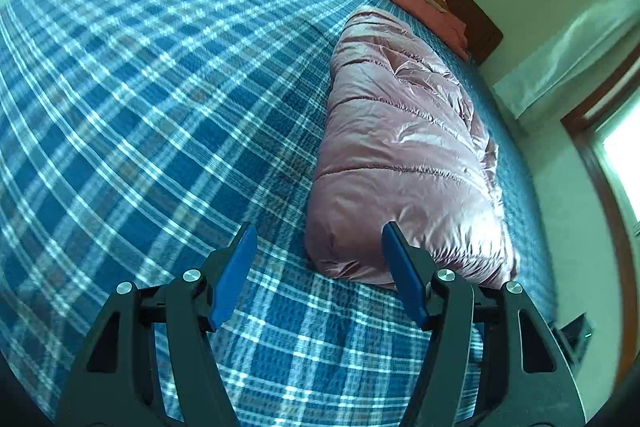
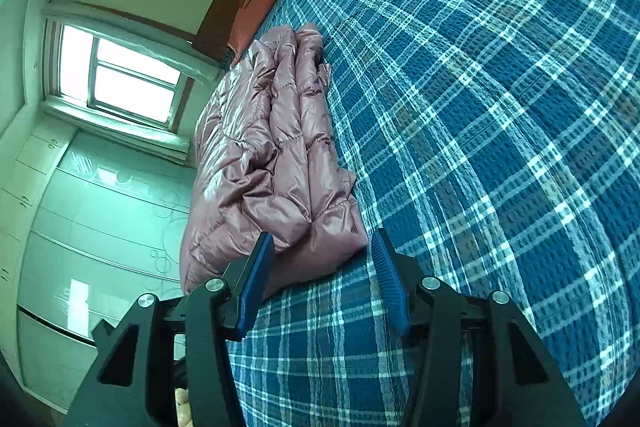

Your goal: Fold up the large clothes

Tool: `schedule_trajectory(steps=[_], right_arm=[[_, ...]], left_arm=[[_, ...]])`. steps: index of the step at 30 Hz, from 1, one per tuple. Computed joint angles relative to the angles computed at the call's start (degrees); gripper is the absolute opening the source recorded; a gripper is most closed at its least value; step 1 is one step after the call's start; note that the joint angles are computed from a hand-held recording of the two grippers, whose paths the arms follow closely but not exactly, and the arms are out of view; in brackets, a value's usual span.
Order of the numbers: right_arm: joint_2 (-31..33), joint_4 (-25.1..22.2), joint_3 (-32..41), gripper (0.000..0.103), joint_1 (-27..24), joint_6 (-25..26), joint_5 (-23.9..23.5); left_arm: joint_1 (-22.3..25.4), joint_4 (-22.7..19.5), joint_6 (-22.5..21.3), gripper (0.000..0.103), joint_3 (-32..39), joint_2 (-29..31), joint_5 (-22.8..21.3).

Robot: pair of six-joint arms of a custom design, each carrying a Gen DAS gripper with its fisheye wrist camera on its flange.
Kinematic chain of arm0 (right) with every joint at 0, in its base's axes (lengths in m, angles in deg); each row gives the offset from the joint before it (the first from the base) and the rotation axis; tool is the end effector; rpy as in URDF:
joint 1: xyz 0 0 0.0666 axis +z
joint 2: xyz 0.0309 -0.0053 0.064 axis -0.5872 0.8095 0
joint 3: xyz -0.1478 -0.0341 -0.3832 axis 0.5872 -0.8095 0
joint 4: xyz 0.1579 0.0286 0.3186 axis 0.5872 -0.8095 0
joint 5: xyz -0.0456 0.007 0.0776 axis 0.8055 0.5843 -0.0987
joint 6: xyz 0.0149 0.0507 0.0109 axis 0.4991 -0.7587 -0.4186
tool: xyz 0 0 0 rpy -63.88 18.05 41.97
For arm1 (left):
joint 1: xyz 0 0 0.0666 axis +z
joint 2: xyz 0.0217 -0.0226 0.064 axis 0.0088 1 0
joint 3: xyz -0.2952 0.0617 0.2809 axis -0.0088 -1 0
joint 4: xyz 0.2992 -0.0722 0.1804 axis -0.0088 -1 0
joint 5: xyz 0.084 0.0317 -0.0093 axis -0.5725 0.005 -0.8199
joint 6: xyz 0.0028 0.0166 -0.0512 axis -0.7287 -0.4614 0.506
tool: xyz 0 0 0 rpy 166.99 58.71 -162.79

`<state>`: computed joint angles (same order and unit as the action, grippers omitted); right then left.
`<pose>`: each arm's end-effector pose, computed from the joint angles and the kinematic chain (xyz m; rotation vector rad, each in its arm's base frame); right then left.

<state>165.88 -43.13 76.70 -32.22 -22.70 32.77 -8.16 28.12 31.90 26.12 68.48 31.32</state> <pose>0.4518 0.0482 0.3188 0.4290 2.4390 0.9951 0.5822 -0.0913 0.3571 -0.6898 2.3855 -0.4641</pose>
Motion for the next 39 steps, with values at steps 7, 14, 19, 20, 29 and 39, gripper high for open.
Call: schedule_trajectory(steps=[7,14,19,20,29,39], right_arm=[[-5.9,-8.0,-0.1,0.064,5.9,8.9,16.0],[-9.8,-12.3,0.4,0.07,12.3,14.1,29.6],[-10.1,-13.2,3.0,0.074,17.0,15.8,37.7],[-10.1,-13.1,3.6,0.075,17.6,16.3,38.8],[-10.9,-11.9,8.3,0.079,21.1,21.3,46.9],[-12.1,-11.0,9.4,0.079,23.6,23.5,48.8]], left_arm=[[-3.1,-1.5,-7.6,0.078,-1.7,-3.4,-12.4],[-5.4,-2.3,-11.9,0.092,-1.8,-5.7,-21.0],[-7.2,-1.8,-16.3,0.096,-0.8,-7.0,-26.9],[-7.5,-1.7,-16.9,0.097,-0.5,-7.1,-27.5],[-9.2,-2.0,-19.5,0.1,1.2,-9.1,-31.1],[-9.5,-2.4,-19.2,0.1,1.8,-9.9,-30.8]])
